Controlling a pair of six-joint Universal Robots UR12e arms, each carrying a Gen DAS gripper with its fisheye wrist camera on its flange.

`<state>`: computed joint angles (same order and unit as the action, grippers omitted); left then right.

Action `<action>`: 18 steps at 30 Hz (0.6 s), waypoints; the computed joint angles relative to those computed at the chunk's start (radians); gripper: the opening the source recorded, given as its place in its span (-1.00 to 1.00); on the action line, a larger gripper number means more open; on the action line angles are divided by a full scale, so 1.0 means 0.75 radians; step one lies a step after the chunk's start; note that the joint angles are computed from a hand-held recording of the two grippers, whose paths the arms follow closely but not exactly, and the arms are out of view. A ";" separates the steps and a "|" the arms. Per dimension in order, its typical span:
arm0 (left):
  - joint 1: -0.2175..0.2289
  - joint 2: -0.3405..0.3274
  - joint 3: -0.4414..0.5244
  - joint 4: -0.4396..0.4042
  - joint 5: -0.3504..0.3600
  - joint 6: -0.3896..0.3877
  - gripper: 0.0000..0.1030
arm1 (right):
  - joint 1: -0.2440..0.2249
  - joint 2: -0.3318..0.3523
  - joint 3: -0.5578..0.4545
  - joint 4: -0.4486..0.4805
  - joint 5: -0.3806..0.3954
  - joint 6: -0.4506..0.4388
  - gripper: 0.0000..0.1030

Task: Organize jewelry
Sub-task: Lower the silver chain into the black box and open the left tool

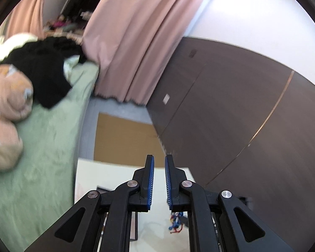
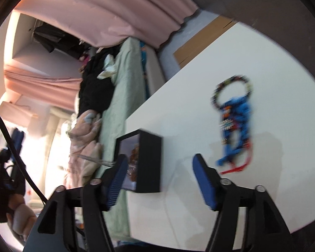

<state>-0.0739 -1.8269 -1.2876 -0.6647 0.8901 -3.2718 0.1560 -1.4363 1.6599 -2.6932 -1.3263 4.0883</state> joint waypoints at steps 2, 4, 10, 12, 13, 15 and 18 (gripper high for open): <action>-0.007 -0.018 0.010 -0.072 -0.012 -0.013 -0.59 | -0.009 -0.018 0.012 0.033 -0.028 -0.002 0.31; -0.014 -0.026 0.004 -0.094 -0.015 -0.030 -0.20 | -0.016 -0.033 0.014 0.094 -0.069 -0.003 0.31; -0.032 -0.037 -0.046 -0.050 -0.006 -0.061 0.23 | -0.034 -0.047 0.015 0.215 -0.094 0.000 0.30; -0.035 -0.044 -0.044 -0.091 -0.003 -0.038 0.23 | -0.033 -0.043 0.005 0.258 -0.109 -0.005 0.30; -0.034 -0.044 -0.048 -0.104 0.000 -0.034 0.23 | -0.034 -0.039 0.002 0.271 -0.111 -0.003 0.30; -0.034 -0.044 -0.055 -0.134 0.014 -0.021 0.23 | -0.032 -0.033 -0.007 0.293 -0.142 0.001 0.30; -0.035 -0.046 -0.055 -0.200 0.030 0.003 0.23 | -0.026 -0.021 -0.032 0.338 -0.206 -0.006 0.29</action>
<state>-0.0999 -1.8617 -1.3289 -0.8143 0.9129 -3.2698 0.1367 -1.4524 1.6361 -2.4400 -1.4811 4.0838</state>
